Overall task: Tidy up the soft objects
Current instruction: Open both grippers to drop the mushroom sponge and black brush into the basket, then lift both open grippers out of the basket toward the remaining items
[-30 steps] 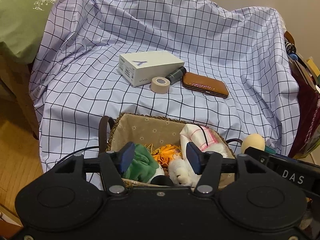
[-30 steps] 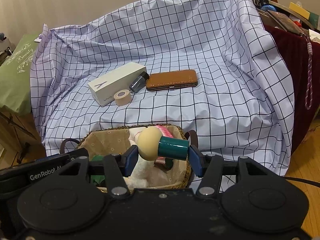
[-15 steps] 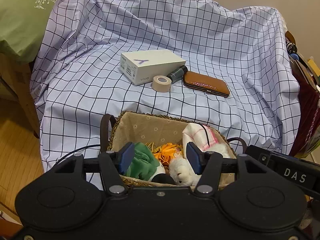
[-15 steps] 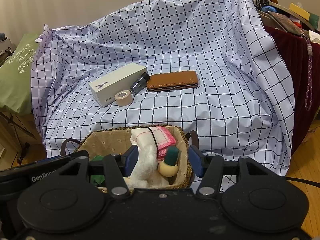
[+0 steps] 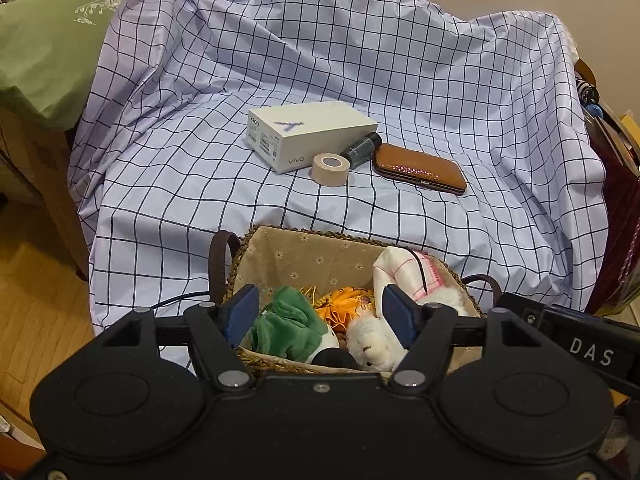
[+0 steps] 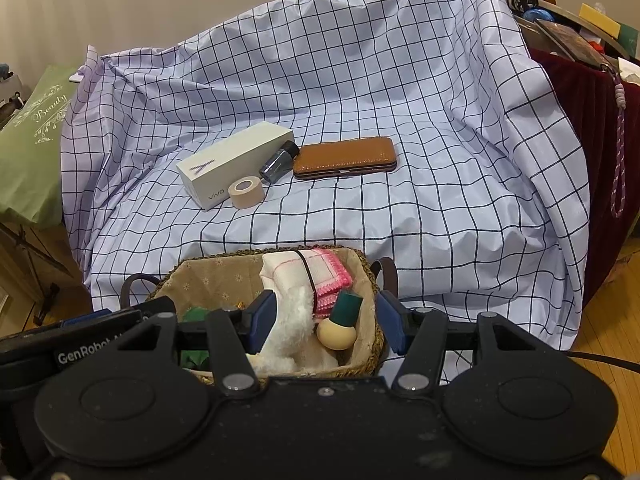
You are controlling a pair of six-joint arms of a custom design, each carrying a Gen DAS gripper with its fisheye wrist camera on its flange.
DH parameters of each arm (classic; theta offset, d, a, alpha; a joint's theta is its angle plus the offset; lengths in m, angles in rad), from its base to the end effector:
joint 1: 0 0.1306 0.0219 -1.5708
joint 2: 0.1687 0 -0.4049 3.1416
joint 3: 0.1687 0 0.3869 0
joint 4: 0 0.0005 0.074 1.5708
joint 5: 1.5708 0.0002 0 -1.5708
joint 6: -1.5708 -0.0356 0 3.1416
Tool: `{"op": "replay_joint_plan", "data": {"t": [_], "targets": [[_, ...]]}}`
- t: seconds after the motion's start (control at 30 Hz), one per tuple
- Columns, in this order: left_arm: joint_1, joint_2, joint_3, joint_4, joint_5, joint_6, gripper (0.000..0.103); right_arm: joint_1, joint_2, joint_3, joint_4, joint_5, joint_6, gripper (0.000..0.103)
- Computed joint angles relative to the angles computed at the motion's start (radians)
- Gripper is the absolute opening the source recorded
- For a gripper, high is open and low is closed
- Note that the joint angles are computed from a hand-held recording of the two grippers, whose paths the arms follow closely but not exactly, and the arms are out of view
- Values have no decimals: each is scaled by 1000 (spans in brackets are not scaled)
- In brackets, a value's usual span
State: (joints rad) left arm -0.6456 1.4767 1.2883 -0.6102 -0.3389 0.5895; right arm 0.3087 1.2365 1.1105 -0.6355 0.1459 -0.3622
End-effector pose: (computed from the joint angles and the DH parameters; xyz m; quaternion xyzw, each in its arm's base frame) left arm 0.4118 -0.2960 0.3847 -0.0379 0.9145 -0.0876 0.3931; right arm 0.3999 0.1216 0.4058 0.0532 0.9157 0.0660 0.3928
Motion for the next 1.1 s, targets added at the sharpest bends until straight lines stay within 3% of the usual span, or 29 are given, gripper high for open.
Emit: {"op": "replay_joint_plan", "data": {"t": [0.27, 0.33, 0.57, 0.83, 1.1], "targets": [[1, 4, 7, -20, -15, 1, 66, -1, 1, 2, -2, -2, 1, 55], [-1, 5, 8, -23, -29, 1, 75, 0, 1, 1, -1, -2, 2, 55], [-8, 2, 9, -27, -92, -2, 91, -4, 7, -3, 6, 12, 45, 61], [-4, 22, 31, -58, -101, -1, 93, -11, 19, -4, 24, 47, 105, 74], [16, 63, 72, -87, -83, -12, 93, -23, 38, -3, 104, 66, 177, 87]]}}
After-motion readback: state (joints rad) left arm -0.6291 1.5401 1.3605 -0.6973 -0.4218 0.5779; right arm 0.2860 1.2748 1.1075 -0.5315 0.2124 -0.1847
